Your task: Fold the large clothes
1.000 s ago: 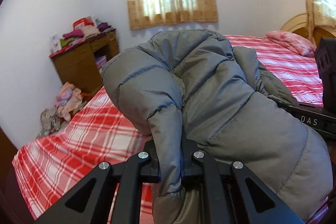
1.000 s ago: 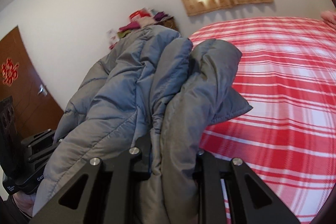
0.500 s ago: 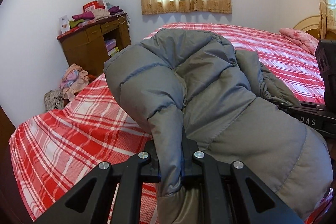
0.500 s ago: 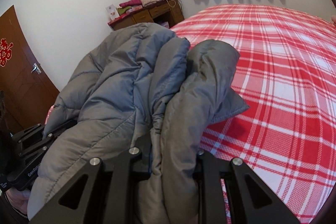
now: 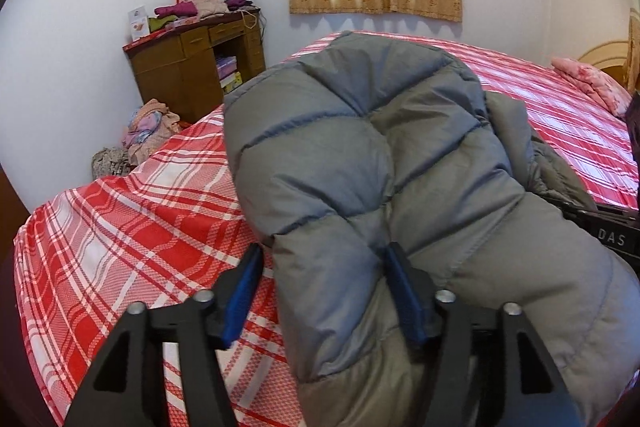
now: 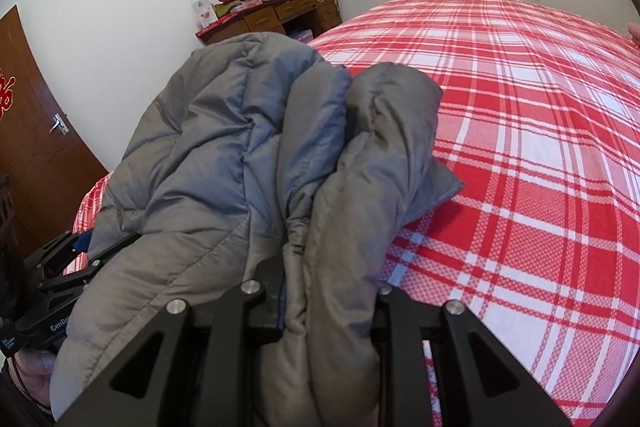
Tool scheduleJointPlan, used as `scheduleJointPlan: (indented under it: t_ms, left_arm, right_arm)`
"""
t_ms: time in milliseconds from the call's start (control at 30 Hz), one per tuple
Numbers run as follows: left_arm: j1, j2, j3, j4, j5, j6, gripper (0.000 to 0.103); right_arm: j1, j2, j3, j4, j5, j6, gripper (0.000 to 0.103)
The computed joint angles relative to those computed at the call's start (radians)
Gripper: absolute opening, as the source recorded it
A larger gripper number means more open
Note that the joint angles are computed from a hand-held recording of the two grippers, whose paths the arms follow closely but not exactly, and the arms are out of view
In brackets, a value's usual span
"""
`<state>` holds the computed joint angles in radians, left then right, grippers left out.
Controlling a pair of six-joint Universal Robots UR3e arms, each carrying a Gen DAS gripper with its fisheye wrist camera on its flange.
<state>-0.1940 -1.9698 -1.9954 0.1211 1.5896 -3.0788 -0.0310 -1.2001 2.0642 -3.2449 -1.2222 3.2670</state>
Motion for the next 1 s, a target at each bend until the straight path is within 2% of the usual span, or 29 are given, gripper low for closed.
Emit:
scheduleJointPlan:
  t_ms: [67,400,533,733,1000]
  left_arm:
    - [0.012,-0.003,-0.003,0.006,-0.006,-0.009,0.075]
    - [0.024,-0.031,0.011,0.015,0.012,-0.056,0.094]
    - [0.027,-0.048,0.018,0.023,0.008,-0.067,0.096]
    - [0.047,-0.060,0.010,0.040,-0.026,-0.078,0.098]
    - [0.044,-0.073,0.018,0.043,-0.029,-0.093,0.098]
  right_arm:
    - [0.000,0.002,0.003,-0.005,-0.005,0.003,0.025]
    - [0.025,0.011,0.007,-0.028,-0.072,0.010,0.034]
    - [0.050,0.014,-0.008,-0.015,-0.119,0.008,0.036]
    - [0.050,0.023,-0.009,-0.017,-0.128,0.024,0.044]
    - [0.060,0.028,-0.038,0.024,-0.155,0.028,0.047]
